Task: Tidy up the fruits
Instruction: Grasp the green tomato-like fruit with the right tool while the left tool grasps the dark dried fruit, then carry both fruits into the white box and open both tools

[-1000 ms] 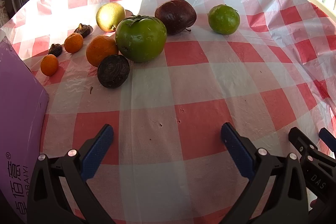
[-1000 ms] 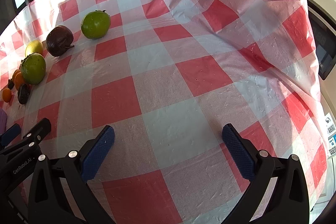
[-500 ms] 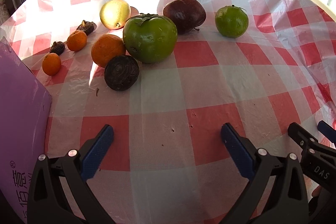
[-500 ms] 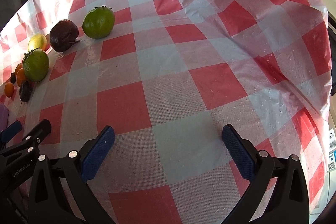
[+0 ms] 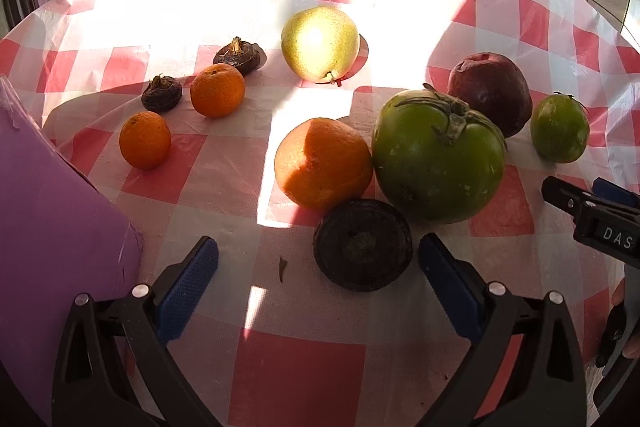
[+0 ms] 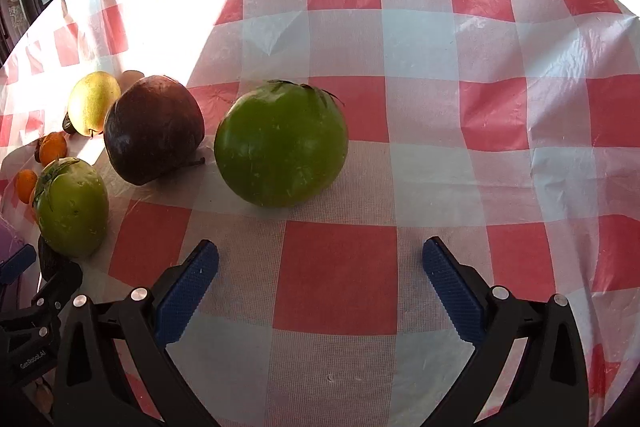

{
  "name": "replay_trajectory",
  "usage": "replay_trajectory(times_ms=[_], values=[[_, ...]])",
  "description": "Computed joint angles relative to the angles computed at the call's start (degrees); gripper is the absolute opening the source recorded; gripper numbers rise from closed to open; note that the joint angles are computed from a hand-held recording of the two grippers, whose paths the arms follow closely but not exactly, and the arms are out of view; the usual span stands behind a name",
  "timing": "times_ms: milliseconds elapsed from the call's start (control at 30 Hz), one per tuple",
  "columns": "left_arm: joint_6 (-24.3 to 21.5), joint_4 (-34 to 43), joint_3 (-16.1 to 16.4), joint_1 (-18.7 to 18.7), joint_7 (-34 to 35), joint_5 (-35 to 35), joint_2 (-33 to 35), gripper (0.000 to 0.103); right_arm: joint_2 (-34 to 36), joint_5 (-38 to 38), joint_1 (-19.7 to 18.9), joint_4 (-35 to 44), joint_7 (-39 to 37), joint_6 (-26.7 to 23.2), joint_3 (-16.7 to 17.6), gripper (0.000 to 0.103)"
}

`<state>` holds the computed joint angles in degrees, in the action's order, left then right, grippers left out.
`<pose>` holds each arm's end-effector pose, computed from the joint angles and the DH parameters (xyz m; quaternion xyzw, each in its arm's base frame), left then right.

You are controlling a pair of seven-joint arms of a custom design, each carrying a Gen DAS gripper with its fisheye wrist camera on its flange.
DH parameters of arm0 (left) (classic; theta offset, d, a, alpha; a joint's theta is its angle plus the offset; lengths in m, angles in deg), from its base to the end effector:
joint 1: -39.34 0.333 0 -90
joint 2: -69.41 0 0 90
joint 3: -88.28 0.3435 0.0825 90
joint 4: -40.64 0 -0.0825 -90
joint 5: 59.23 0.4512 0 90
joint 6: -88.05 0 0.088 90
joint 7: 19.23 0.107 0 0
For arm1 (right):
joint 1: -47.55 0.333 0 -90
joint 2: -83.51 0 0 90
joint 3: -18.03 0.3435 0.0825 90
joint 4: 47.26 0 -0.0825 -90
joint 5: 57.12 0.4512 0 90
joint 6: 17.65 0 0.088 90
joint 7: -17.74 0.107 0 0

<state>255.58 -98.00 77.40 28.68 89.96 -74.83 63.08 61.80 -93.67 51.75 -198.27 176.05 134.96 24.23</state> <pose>0.5319 -0.1926 0.4016 -0.4985 0.8113 -0.2566 0.1660 0.4602 0.1007 0.3912 -0.4907 0.8234 -0.2337 0.1630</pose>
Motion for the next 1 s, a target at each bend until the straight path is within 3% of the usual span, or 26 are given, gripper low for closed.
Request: replay_trajectory(times_ms=[200, 267, 300, 333, 367, 400, 433, 467, 633, 733, 900, 1000], values=[[0.4, 1.2, 0.8, -1.4, 5.6, -5.0, 1.0, 0.086, 6.5, -1.8, -1.0, 5.7, -3.1, 2.3, -1.4, 0.095], [1.1, 1.1, 0.8, -2.0, 8.3, -6.9, 0.9, 0.072, 7.0, -2.4, -1.0, 6.3, -3.2, 3.2, -1.7, 0.09], [1.0, 1.6, 1.2, -2.8, 11.4, -9.3, 1.2, 0.058, 7.2, -3.5, -1.3, 6.6, -2.5, 3.4, -1.5, 0.077], [0.6, 1.9, 1.1, -2.9, 12.7, -9.7, 1.2, 0.052, 6.9, -4.3, -1.4, 6.2, -2.3, 4.9, -1.6, 0.062], [-0.2, 2.2, 1.1, -2.8, 13.4, -10.2, 1.1, 0.049, 6.5, -3.8, -1.0, 5.8, -3.0, 6.0, -1.9, 0.062], [-1.0, 2.4, 1.1, -2.6, 13.5, -10.4, 1.0, 0.04, 6.8, -2.1, -0.5, 6.4, -4.7, 5.2, -2.5, 0.062], [-2.2, 2.5, 1.2, -2.5, 14.4, -10.9, 0.7, 0.04, 6.0, -0.5, -1.0, 5.8, -5.5, 4.9, -1.7, 0.062], [-2.9, 2.1, 1.1, -2.3, 14.8, -10.6, 0.1, 0.04, 3.1, 0.7, 0.6, 3.6, -4.5, 3.9, -2.3, 0.062], [-8.6, -4.1, 2.6, -3.3, 19.1, -13.3, -7.6, 0.04, -8.7, 9.1, 4.9, -4.4, 0.2, -4.0, 1.1, 0.062], [-14.8, -7.5, 4.5, -4.6, 23.1, -16.0, -13.0, 0.04, -16.2, 14.5, 8.7, -8.6, 1.8, -9.0, 1.7, 0.062], [-27.9, -9.0, 7.2, -4.2, 28.4, -17.8, -17.9, 0.04, -22.3, 21.5, 16.4, -11.3, 8.6, -16.7, 6.2, 0.062], [-32.5, -9.4, 7.5, -3.3, 32.6, -17.5, -20.5, 0.04, -25.5, 24.4, 20.4, -11.8, 10.5, -21.0, 5.9, 0.062]])
